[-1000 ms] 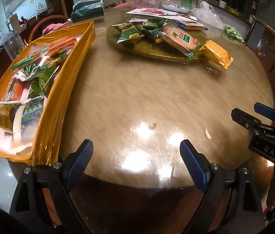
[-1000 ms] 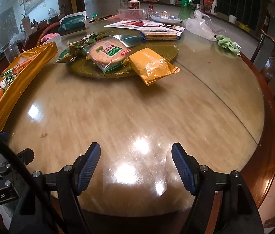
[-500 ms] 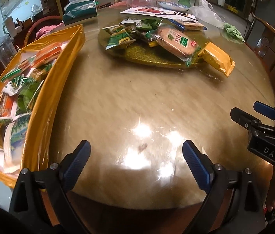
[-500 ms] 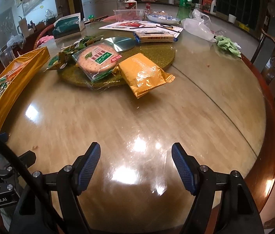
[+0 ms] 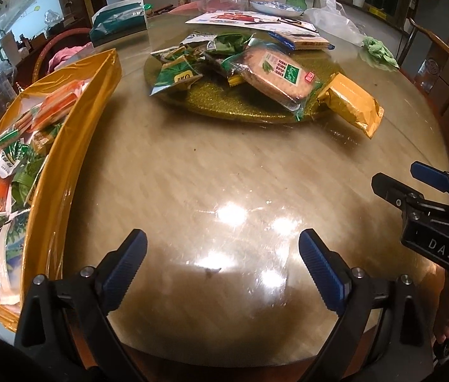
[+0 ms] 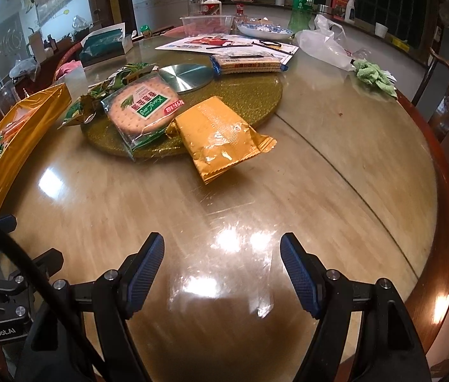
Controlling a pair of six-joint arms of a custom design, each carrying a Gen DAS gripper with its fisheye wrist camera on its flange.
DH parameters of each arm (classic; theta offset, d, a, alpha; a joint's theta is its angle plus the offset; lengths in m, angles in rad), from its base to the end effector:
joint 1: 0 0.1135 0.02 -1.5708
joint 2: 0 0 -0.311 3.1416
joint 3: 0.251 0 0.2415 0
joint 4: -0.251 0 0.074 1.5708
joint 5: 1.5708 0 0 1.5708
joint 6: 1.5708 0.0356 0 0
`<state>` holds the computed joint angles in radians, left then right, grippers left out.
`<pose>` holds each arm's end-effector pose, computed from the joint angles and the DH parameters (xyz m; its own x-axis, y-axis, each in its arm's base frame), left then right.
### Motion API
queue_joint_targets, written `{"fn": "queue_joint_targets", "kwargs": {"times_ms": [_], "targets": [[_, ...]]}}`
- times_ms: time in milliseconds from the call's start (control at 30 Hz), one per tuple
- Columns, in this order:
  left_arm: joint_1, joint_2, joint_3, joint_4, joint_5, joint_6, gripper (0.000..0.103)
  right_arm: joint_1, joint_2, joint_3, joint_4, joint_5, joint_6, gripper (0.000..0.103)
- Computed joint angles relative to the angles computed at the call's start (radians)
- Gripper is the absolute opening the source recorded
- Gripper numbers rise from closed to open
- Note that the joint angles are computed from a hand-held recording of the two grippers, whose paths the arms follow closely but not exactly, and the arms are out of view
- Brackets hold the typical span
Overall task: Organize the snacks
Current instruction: 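Grasp the yellow packet with the right tool while the left tool grasps a round cracker pack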
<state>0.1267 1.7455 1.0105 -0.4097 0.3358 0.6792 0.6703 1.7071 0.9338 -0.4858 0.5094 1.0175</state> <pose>0.3311 0.0304 0.2094 -0.6929 0.5096 -0.5101 0.5797 0.8144 0.0262 0.2488 0.1751 0.2011 -0.7537 0.3504 -0.5561 0.4112 0.9114 0.0170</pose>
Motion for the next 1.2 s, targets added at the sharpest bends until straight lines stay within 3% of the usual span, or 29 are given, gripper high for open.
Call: {"fn": "queue_joint_targets", "kwargs": {"times_ms": [133,333,533,633,833,1000,1200], "targets": [[-0.021,0.004,0.007,0.000,-0.010,-0.018,0.096,-0.045,-0.038,-0.050,0.075,-0.040,-0.058,0.075],[-0.039,0.011,0.014,0.005,-0.017,-0.034,0.096,-0.202,-0.110,-0.135,0.225,-0.194,-0.209,0.075],[-0.042,0.016,0.015,0.010,-0.014,-0.033,0.096,-0.375,-0.084,-0.126,0.355,-0.479,-0.418,0.075],[-0.041,0.018,0.019,0.007,-0.011,-0.029,0.096,-0.389,-0.022,-0.047,0.311,-0.497,-0.470,0.076],[-0.043,0.018,0.022,0.001,-0.015,-0.030,0.096,-0.344,0.069,0.078,0.218,-0.427,-0.576,0.077],[-0.037,0.022,0.034,-0.017,-0.017,-0.020,0.096,-0.429,0.018,0.054,0.244,-0.559,-0.625,0.079],[-0.035,0.021,0.035,-0.022,-0.021,-0.020,0.097,-0.404,0.104,0.182,0.171,-0.555,-0.738,0.082]]}}
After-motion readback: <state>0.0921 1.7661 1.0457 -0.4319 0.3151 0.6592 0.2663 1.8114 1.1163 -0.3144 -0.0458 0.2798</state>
